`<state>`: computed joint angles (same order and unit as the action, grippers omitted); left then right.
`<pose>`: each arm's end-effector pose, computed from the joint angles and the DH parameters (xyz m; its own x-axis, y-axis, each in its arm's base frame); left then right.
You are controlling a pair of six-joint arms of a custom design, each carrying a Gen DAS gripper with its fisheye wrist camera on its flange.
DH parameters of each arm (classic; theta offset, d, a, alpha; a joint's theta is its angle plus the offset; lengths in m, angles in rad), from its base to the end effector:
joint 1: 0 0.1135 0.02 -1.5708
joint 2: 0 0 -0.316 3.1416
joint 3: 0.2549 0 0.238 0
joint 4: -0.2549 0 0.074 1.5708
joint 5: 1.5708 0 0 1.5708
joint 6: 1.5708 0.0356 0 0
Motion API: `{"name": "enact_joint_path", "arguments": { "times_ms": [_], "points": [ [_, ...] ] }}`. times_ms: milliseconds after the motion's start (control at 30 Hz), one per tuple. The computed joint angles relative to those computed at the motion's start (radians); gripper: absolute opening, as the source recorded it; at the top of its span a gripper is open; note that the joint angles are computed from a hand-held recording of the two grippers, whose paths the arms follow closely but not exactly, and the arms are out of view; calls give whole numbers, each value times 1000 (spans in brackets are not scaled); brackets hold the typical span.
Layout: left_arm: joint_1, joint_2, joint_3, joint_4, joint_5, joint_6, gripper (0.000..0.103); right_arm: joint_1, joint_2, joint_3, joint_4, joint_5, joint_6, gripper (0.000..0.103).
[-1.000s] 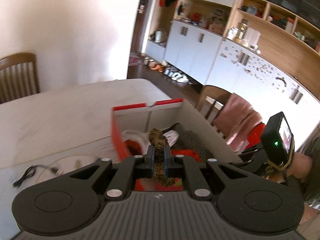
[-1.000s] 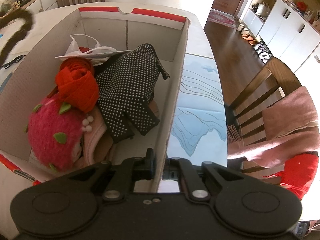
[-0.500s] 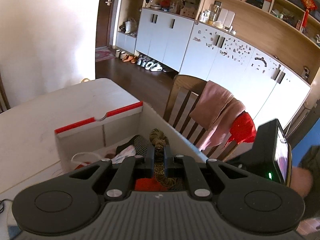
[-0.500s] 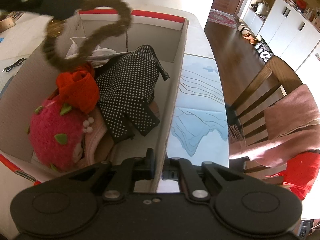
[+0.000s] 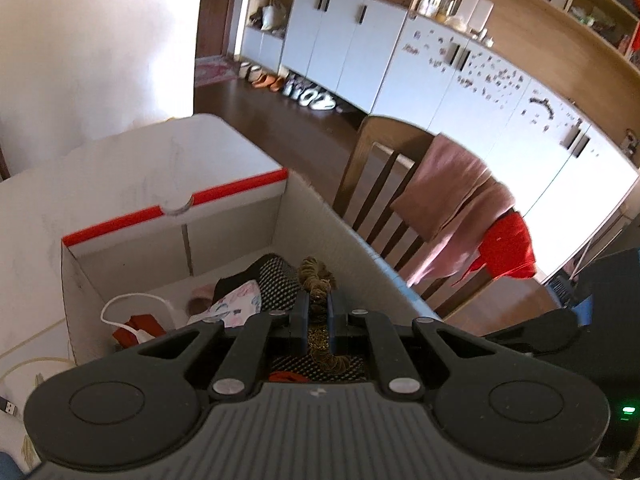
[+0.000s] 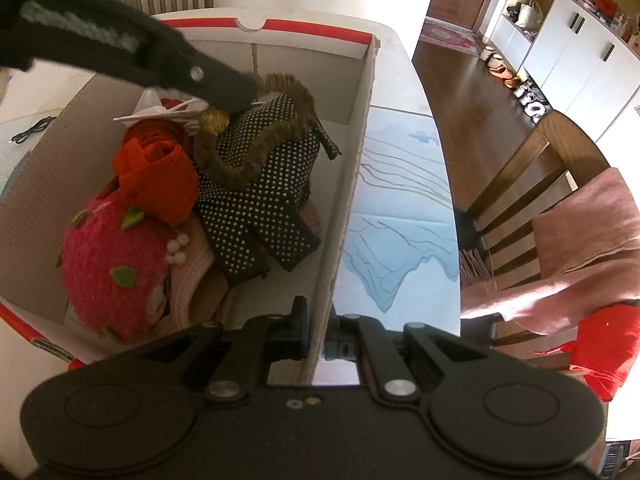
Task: Organize objects
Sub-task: 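Lower the hair tie onto the black bag and open the left gripper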
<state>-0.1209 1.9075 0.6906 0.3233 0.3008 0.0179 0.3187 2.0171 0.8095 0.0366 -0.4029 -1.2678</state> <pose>0.3245 -0.0501 0.1323 -0.7682 0.1106 -0.6306 0.3133 0.9239 -0.2197 0.3146 0.1185 0.1063 0.1524 -0.8743 -0.4608 -0.9642 -0.0291 -0.2637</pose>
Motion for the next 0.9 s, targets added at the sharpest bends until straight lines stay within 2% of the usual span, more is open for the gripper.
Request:
{"name": "enact_joint_path", "arguments": {
  "times_ms": [200,700,867,900],
  "points": [
    [-4,53,33,-23,-50,2,8,-3,5,6,-4,-1,-12,6],
    [-38,107,139,-217,-138,41,8,-10,11,34,-54,-11,-56,7],
    [-53,101,145,-233,-165,43,13,-12,11,40,-68,-14,-68,7],
    [-53,97,141,-230,-163,39,17,-13,12,42,-72,-15,-72,7]
  ]
}}
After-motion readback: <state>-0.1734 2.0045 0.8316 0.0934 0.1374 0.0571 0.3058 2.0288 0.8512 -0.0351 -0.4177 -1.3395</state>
